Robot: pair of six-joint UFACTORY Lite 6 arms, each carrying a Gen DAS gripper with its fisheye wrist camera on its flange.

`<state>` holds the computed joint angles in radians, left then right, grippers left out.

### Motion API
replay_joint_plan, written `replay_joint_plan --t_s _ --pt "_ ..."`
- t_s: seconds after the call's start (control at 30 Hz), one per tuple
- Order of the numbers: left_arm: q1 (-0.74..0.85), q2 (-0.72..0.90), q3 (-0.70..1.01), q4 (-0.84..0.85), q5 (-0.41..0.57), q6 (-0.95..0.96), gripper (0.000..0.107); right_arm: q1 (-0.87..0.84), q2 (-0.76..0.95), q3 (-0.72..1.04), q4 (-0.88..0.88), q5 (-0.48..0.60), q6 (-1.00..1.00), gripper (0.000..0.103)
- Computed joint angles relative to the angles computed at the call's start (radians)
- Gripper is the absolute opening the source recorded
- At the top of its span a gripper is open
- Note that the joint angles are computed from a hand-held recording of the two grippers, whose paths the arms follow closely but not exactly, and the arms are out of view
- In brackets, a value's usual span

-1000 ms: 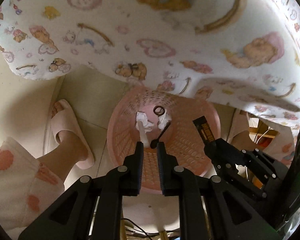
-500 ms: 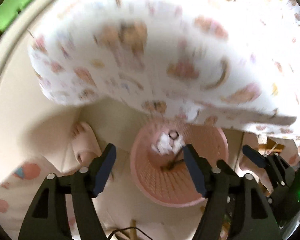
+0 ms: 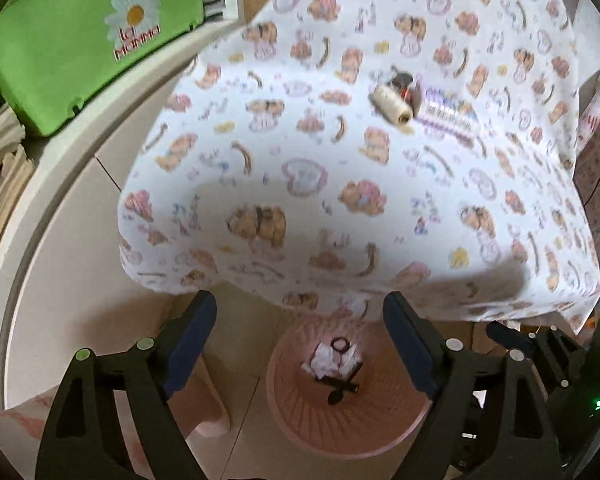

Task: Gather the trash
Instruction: 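Raise both open grippers from the basket back over the table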

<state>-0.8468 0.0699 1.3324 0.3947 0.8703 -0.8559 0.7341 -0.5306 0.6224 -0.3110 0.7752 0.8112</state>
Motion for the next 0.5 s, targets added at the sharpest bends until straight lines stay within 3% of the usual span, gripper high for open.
replay_joint_plan --t_s 0.3,0.5 --pt "-0.021 -0.022 0.013 0.039 -0.005 -0.066 0.084 -0.069 -0.092 0.058 0.028 0.052 -0.043 0.073" --pt "-0.077 -0.044 0.022 0.196 0.054 -0.224 0.084 -0.067 -0.143 0.094 0.02 0.082 -0.037 0.074"
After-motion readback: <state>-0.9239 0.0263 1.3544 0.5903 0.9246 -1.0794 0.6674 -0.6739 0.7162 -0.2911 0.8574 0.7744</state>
